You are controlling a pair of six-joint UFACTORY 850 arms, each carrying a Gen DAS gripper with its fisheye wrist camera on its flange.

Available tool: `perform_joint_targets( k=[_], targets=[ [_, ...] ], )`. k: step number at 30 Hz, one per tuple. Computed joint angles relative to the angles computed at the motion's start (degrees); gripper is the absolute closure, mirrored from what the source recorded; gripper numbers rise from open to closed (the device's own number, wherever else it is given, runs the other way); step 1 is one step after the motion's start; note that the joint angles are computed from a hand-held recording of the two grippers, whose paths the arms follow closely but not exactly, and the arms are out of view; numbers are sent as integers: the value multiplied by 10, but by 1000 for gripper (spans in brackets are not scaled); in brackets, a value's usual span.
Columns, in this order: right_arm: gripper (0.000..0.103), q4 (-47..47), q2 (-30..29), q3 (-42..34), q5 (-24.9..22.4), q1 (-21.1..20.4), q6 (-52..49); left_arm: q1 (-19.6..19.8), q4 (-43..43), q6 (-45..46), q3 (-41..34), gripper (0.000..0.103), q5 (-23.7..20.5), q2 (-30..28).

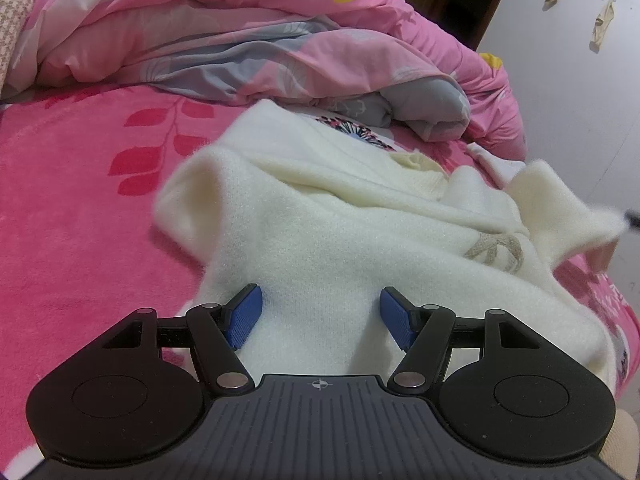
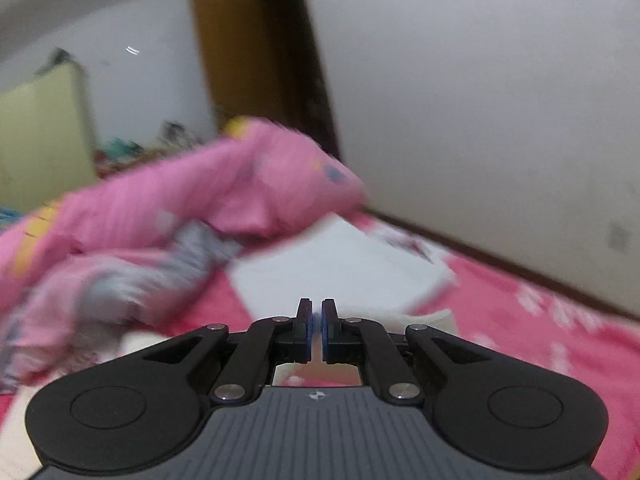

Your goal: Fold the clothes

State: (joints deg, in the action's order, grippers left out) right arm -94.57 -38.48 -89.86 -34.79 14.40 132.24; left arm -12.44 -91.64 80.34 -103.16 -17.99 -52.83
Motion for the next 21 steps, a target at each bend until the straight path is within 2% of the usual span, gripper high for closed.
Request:
perform_joint_targets(
  k=[4,6,8,12,14,17,21],
  targets=[
    [93,169,-16,-3,51,-25,-76,0,4,-5,0,37,-1,0],
    [79,219,-14,6,80,-32,-64,1,6,-7,0,37,-2,1],
    [60,250,-8,19,108,-39,-40,1,6,-7,1,37,-2,1],
    [58,205,19,56,144,-40,98,1,5,-6,1,37,-2,2],
    [58,168,28,64,144,-37,155,1,5,-6,2,37,-2,2],
    [57,81,42,72,122,-24,230,1,3,-4,3,37,-2,2],
    [49,15,48,61,63,6,233,0,0,-3,4,37,-1,3]
  ],
)
